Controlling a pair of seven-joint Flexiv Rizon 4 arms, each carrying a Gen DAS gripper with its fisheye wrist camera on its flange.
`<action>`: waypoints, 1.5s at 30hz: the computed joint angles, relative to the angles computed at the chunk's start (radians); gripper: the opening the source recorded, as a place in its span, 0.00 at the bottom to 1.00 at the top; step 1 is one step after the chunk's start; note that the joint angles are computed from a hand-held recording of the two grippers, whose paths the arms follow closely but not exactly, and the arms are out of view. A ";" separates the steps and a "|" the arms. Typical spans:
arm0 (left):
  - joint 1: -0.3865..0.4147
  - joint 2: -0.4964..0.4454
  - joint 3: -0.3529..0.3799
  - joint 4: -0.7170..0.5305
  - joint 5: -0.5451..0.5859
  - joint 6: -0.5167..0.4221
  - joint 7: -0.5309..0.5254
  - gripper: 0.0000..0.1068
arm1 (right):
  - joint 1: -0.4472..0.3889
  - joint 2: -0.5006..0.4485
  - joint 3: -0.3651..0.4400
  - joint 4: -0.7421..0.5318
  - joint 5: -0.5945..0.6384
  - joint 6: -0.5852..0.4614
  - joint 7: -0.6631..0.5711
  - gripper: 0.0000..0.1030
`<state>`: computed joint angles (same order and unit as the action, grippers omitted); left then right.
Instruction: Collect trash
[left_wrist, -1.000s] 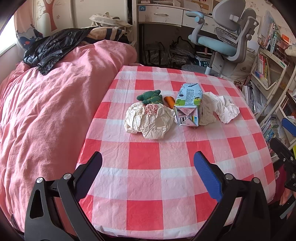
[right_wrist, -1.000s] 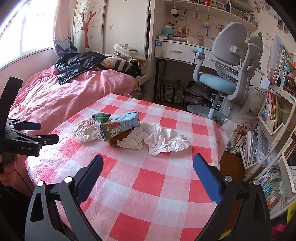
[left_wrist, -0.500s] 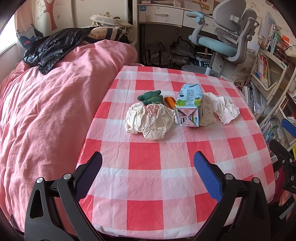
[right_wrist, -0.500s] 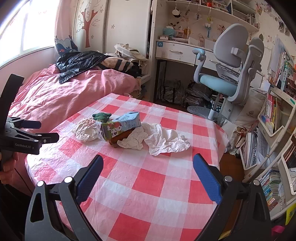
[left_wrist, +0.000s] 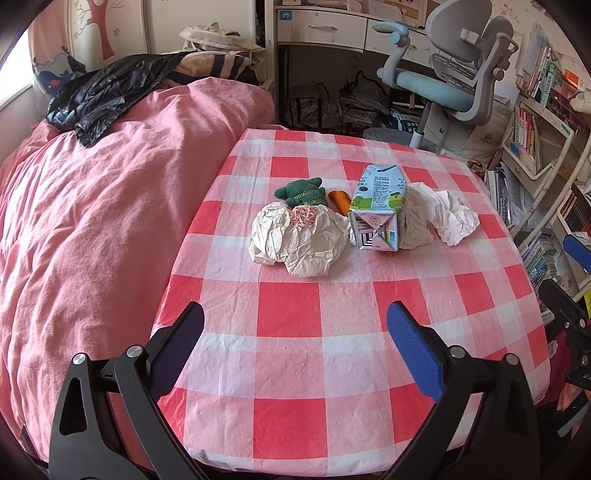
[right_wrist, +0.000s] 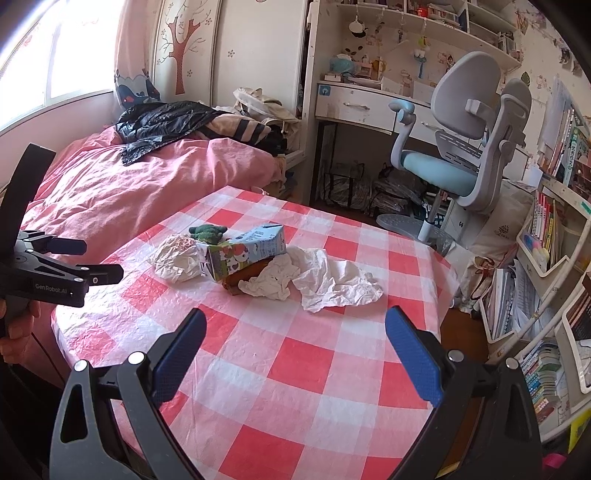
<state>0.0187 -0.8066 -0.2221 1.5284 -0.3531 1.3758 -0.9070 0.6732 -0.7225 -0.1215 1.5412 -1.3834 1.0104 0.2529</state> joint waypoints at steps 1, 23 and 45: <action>-0.001 0.000 0.002 -0.002 0.001 -0.002 -0.002 0.89 | 0.001 -0.002 0.002 -0.003 0.004 -0.003 -0.006 0.91; -0.002 -0.001 0.003 0.004 0.005 -0.002 -0.006 0.89 | 0.006 -0.009 -0.005 -0.010 0.008 0.003 -0.022 0.91; -0.002 -0.003 0.006 0.000 0.005 -0.008 -0.010 0.89 | 0.012 -0.013 -0.008 -0.016 0.019 -0.003 -0.032 0.91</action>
